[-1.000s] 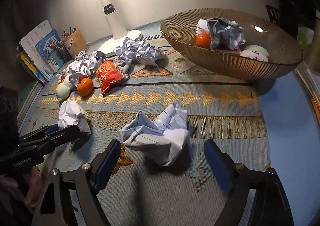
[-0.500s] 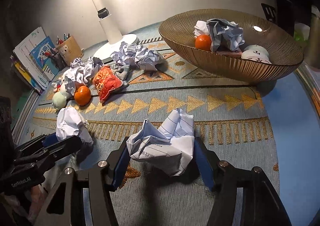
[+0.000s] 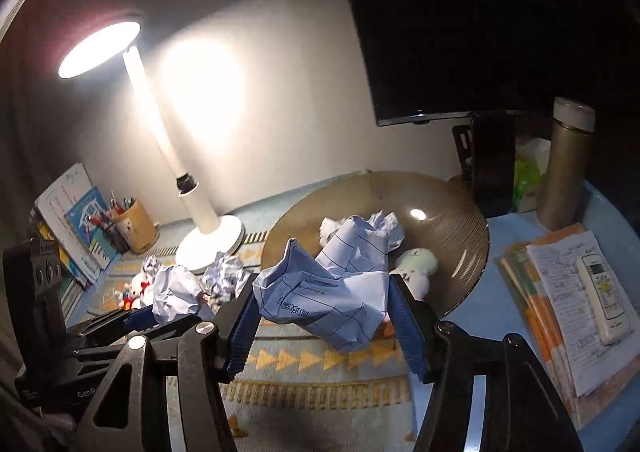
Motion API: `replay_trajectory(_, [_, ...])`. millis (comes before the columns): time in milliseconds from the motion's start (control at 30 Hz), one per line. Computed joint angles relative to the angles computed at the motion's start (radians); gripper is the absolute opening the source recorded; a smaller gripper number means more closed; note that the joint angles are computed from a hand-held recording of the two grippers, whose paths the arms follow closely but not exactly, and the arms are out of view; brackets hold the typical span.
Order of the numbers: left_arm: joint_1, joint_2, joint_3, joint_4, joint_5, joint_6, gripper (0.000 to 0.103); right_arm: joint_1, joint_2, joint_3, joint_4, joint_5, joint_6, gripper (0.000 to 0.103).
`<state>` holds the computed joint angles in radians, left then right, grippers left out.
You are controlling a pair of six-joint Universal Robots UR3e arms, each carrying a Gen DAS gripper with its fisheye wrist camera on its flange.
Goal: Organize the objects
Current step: 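Carry both paper balls into the amber bowl and open both tools, then move both open tools back toward the clutter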
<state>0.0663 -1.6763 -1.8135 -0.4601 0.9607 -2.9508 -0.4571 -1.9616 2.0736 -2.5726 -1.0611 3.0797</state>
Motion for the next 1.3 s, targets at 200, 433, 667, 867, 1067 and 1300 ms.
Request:
replay_trajectory(200, [-0.127, -0.237, 0.296, -0.032, 0.079, -0.068, 0.052, -0.047, 0.192, -0.126, 0.001, 0.063, 0.071, 0.06])
replay_trajectory(433, [-0.205, -0.386, 0.442, -0.002, 0.2, -0.081, 0.079, -0.022, 0.374, -0.226, -0.05, 0.046, 0.098, 0.066])
replay_trajectory(667, [-0.162, -0.345, 0.338, 0.028, 0.167, -0.098, 0.093, -0.066, 0.414, -0.207, -0.012, 0.113, 0.079, 0.075])
replay_trajectory(867, [-0.079, -0.176, 0.121, 0.101, 0.107, -0.101, 0.093, -0.091, 0.319, -0.118, 0.0, 0.139, 0.066, 0.075])
replay_trajectory(1067, [0.109, 0.151, -0.192, 0.159, -0.006, -0.048, 0.093, -0.041, 0.151, -0.029, 0.037, 0.152, 0.091, 0.075])
replay_trajectory(1300, [0.58, 0.651, -0.482, -0.102, -0.219, 0.178, 0.099, 0.126, 0.057, 0.015, 0.032, 0.261, 0.184, 0.075])
